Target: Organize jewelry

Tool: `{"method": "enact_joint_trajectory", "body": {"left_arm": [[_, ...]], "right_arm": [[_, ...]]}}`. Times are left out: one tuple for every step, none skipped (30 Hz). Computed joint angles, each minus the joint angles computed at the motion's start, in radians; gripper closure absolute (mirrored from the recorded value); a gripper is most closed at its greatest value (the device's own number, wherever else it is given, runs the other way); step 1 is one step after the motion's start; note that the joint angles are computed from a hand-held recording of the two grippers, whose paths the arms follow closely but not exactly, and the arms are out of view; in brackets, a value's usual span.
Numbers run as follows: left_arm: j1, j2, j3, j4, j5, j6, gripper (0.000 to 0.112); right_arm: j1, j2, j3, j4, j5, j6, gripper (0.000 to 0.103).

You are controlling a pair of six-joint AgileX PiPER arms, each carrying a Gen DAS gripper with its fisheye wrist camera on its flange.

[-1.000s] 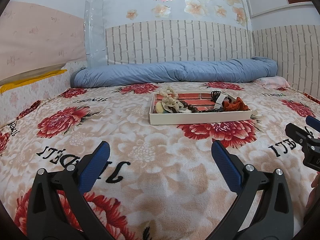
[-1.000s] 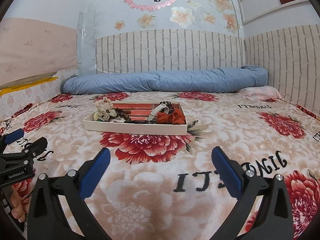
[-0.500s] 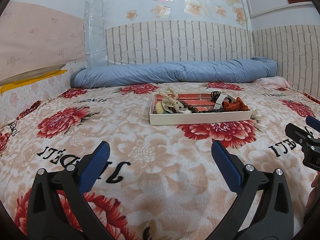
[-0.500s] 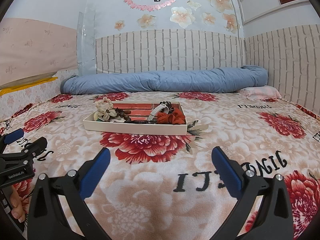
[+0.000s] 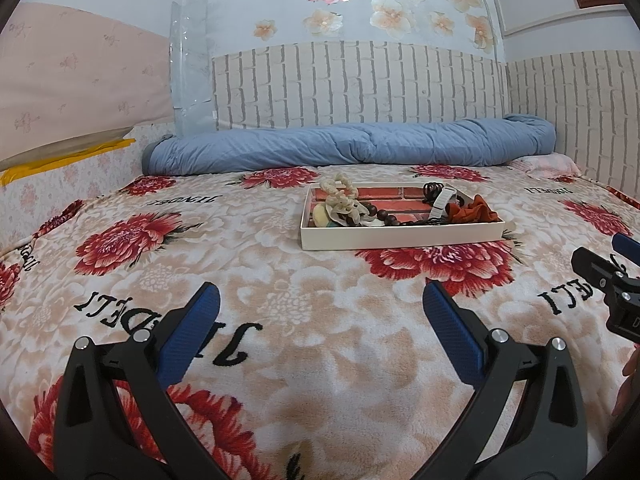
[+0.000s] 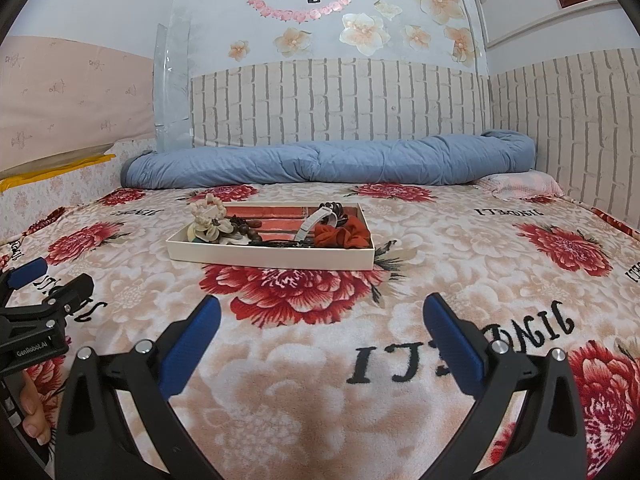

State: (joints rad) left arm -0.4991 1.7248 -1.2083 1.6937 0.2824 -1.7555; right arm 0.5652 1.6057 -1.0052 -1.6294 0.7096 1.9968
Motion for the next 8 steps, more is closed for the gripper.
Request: {"method": "enact_joint_trajectory", "body": {"left_arm": [[-0.001, 0.000, 0.001, 0.001, 0.001, 0.000, 0.014], [-0.001, 0.000, 0.001, 0.002, 0.002, -0.001, 0.014], [0.000, 0.000, 0.002, 0.011, 0.001, -0.009, 0.014], [0.001, -0.001, 0.003, 0.027, 0.001, -0.025, 0.014], [0.000, -0.002, 0.004, 0.029, 0.002, -0.027, 0.014], [0.004, 0.001, 0.000, 0.030, -0.001, -0.024, 0.014], [0.003, 0.000, 0.002, 0.023, -0.001, -0.019, 0.014], [0.007, 0.000, -0.001, 0.008, -0.005, -0.003, 0.014]], "right_arm": [[0.000, 0.000, 0.000, 0.000, 0.000, 0.000, 0.004], [0.000, 0.000, 0.000, 0.000, 0.000, 0.000, 0.004], [0.000, -0.001, 0.000, 0.001, 0.000, -0.001, 0.004], [0.000, -0.001, 0.000, 0.001, 0.000, -0.001, 0.004], [0.000, -0.001, 0.000, 0.001, 0.000, -0.001, 0.004], [0.000, -0.002, 0.001, 0.002, 0.000, -0.001, 0.004], [0.000, -0.001, 0.000, 0.001, 0.000, -0.001, 0.004], [0.001, -0.003, 0.002, 0.001, 0.001, 0.000, 0.004]]}}
